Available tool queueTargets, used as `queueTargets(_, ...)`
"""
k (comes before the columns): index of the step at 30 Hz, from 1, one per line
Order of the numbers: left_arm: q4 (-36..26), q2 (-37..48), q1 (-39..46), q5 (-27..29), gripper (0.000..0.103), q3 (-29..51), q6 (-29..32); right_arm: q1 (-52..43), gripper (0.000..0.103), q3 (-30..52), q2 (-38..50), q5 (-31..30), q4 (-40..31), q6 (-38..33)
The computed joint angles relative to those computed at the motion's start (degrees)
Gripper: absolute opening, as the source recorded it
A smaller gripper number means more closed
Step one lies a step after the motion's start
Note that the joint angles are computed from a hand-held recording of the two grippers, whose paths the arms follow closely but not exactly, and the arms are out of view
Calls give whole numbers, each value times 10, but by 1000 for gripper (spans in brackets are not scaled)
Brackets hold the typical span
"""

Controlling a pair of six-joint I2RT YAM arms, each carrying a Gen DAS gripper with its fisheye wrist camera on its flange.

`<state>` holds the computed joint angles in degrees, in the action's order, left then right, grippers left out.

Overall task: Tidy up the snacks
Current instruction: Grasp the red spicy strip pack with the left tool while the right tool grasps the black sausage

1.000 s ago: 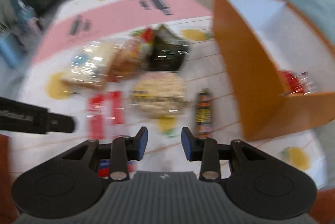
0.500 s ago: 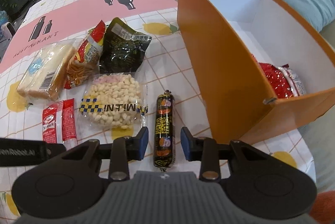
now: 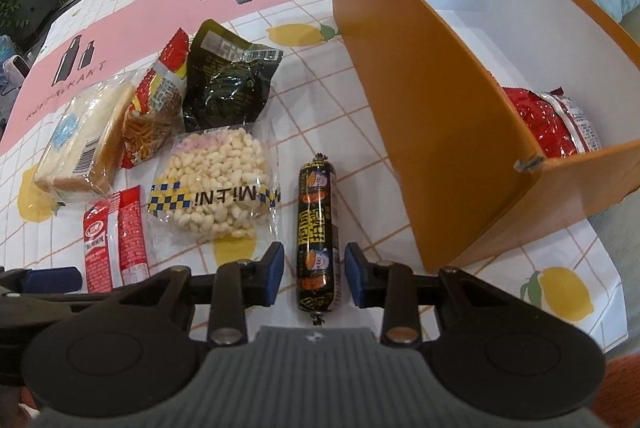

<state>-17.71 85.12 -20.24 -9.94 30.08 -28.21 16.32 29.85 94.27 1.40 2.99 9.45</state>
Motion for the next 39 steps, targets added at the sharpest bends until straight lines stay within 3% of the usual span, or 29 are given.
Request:
queueTargets(3,-1,-19,23,18,74,-12,50,-1,25,3,3,-5,-4,0)
queueTargets(5,-18,-37,46,36,72,-19,84,0,23,4,1,-9,-9,0)
queueTargets(10,-28,-65,93,71,72,-45,163,8,22,3,-10,-23,-31,1)
queueTargets(15,-53,-109,114,86,79,-75,227,19,25,-10,-40,-43,-67,19)
queueTargets(20,-35,-142,156,106,80,-102,172,23,26,-24,-61,-56,-77,34)
queueTargets(22,-15,-150,158,104,80,-114,138,24,35,-27,-60,-54,-68,35)
queueTargets(24,9,-148,150,94,81,-124,115,31,41,-29,-59,-40,-57,39)
queueTargets(27,37,-138,99,46,85,-133,89,38,41,-31,-55,-20,-36,35)
queueTargets(30,55,-133,59,7,88,-142,78,42,40,-32,-42,-8,-13,31)
queueTargets(39,65,-148,64,12,84,-153,82,55,41,-42,-30,13,15,21)
